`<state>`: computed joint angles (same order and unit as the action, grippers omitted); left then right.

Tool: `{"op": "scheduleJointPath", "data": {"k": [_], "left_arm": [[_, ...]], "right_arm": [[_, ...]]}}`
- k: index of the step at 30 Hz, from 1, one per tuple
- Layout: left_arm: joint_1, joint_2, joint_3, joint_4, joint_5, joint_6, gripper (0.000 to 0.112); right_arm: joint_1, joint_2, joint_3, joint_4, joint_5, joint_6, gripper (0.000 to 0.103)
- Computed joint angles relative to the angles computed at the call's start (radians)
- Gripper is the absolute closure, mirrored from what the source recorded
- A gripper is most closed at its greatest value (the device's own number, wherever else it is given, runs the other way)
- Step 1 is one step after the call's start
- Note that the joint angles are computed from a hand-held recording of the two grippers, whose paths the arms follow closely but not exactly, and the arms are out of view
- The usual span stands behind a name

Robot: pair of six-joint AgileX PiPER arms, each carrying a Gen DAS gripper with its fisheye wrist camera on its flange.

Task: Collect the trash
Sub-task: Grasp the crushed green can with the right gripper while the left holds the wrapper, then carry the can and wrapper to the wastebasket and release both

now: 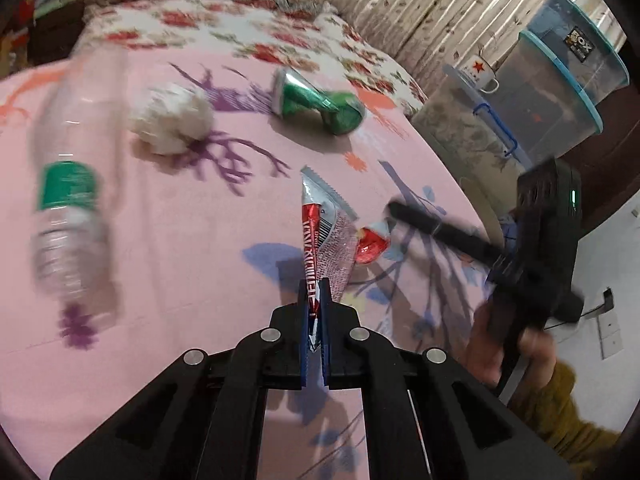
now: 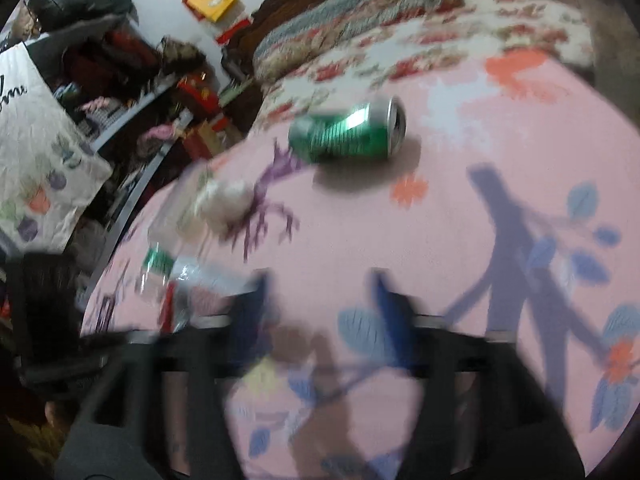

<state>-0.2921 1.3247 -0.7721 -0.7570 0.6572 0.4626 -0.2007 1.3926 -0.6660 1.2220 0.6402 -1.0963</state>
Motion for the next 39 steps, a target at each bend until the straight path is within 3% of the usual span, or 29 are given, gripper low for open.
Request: {"op": "scheduleJointPath", "data": {"k": [5, 8, 11, 15, 18, 20, 22, 23, 32, 39], "left_arm": [[0.084, -0.121, 0.088, -0.013, 0.034, 0.076, 0.108], [0.126, -0.172, 0.125, -0.033, 0.059, 0.126, 0.108], [0.169, -0.195, 0.149, -0.058, 0.08, 0.178, 0.108], [0.208, -0.19, 0.158, -0.102, 0.098, 0.232, 0.108], [0.199, -0.178, 0.161, -0.11, 0.089, 0.232, 0.108], [0.189, -0.174, 0.164, -0.108, 0.082, 0.226, 0.108], [0.192, -0.174, 0.168, -0.108, 0.083, 0.231, 0.108], [0.196, -0.177, 0.169, -0.105, 0.086, 0.231, 0.108], [0.227, -0.165, 0.163, -0.112, 0.082, 0.231, 0.108], [0.223, -0.181, 0.163, -0.09, 0.089, 0.205, 0.108]], "right_arm": [[0.162, 0.04, -0.141, -0.155, -0.145, 0.168, 0.032], [0.253, 0.099, -0.273, -0.441, -0.269, 0.416, 0.032], [0.275, 0.2, -0.44, -0.73, -0.256, 0.65, 0.032], [0.218, 0.446, -0.828, -0.808, 0.024, 0.779, 0.032], [0.189, 0.657, -1.128, -0.857, 0.251, 0.897, 0.043], [0.166, 0.757, -1.255, -0.848, 0.336, 0.94, 0.05], [0.147, 0.78, -1.259, -0.796, 0.357, 0.922, 0.062], [0.138, 0.779, -1.247, -0.764, 0.362, 0.901, 0.063], [0.133, 0.501, -0.756, -0.529, 0.271, 0.556, 0.064], [0.103, 0.38, -0.521, -0.296, 0.33, 0.344, 0.062]]}}
